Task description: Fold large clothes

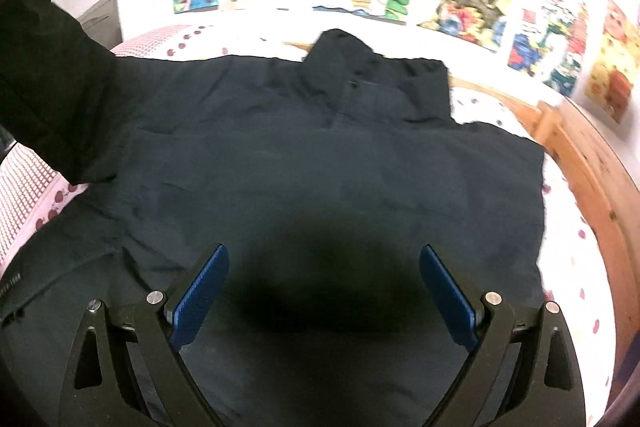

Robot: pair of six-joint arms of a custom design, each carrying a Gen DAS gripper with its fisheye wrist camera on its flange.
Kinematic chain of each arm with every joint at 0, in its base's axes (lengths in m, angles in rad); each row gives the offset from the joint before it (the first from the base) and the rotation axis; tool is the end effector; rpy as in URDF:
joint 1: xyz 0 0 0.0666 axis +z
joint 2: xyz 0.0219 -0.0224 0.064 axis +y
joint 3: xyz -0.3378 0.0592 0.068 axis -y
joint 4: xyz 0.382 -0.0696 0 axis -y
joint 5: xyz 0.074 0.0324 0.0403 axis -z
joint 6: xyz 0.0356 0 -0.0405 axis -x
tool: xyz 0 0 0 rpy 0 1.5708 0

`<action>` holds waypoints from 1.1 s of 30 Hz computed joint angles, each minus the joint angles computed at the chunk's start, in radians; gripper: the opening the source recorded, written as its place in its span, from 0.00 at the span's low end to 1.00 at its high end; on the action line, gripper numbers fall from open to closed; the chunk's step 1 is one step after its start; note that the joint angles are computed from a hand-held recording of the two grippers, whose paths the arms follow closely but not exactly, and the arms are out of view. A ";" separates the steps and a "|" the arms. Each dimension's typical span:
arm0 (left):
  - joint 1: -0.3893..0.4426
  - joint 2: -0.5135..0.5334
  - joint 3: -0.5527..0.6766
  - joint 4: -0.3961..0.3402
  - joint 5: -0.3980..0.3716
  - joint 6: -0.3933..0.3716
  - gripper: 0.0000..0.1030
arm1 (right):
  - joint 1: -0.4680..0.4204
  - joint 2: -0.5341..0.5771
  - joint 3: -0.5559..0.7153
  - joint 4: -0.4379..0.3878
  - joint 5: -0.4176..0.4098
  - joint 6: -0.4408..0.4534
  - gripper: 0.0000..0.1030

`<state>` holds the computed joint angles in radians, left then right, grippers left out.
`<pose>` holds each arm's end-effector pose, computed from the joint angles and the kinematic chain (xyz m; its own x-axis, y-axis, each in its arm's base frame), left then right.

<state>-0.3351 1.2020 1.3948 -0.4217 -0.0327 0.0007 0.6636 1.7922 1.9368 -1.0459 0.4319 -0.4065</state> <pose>0.4206 -0.1457 0.5183 -0.2145 0.0740 -0.9739 0.2985 0.9544 0.0067 0.4870 0.3614 0.4168 -0.7077 -0.0975 -0.6998 -0.0816 0.9951 -0.0561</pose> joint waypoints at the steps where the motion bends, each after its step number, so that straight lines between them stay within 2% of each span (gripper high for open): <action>1: -0.021 0.017 0.012 -0.032 0.011 -0.023 0.07 | -0.005 -0.016 -0.024 0.004 0.005 -0.007 0.91; 7: -0.120 0.119 0.055 -0.226 0.047 -0.147 0.07 | -0.034 -0.086 -0.138 0.011 0.006 -0.073 0.91; 11: -0.147 0.199 0.100 -0.376 0.119 -0.197 0.08 | -0.050 -0.105 -0.184 0.006 0.016 -0.093 0.91; 14: -0.153 0.210 0.085 -0.407 0.161 -0.221 0.08 | -0.055 -0.118 -0.212 0.009 0.012 -0.108 0.91; 17: -0.161 0.195 0.050 -0.421 0.159 -0.252 0.08 | -0.055 -0.122 -0.228 0.009 0.012 -0.118 0.91; 20: -0.148 0.190 0.050 -0.455 0.202 -0.254 0.13 | -0.057 -0.125 -0.240 0.015 -0.004 -0.138 0.91; 21: -0.141 0.192 0.057 -0.468 0.224 -0.253 0.17 | -0.056 -0.131 -0.252 0.022 -0.008 -0.149 0.91; 23: -0.121 0.196 0.067 -0.503 0.287 -0.250 0.30 | -0.064 -0.156 -0.290 0.072 -0.052 -0.173 0.91; 25: -0.110 0.183 0.055 -0.507 0.316 -0.241 0.53 | -0.069 -0.201 -0.353 0.165 -0.106 -0.197 0.91; 29: -0.085 0.143 0.015 -0.489 0.359 -0.221 0.63 | -0.091 -0.275 -0.461 0.368 -0.268 -0.255 0.91; 32: -0.052 0.118 -0.002 -0.473 0.374 -0.177 0.72 | -0.119 -0.292 -0.519 0.480 -0.455 -0.366 0.91; 33: -0.042 0.122 0.004 -0.472 0.377 -0.162 0.74 | -0.123 -0.291 -0.530 0.493 -0.489 -0.394 0.91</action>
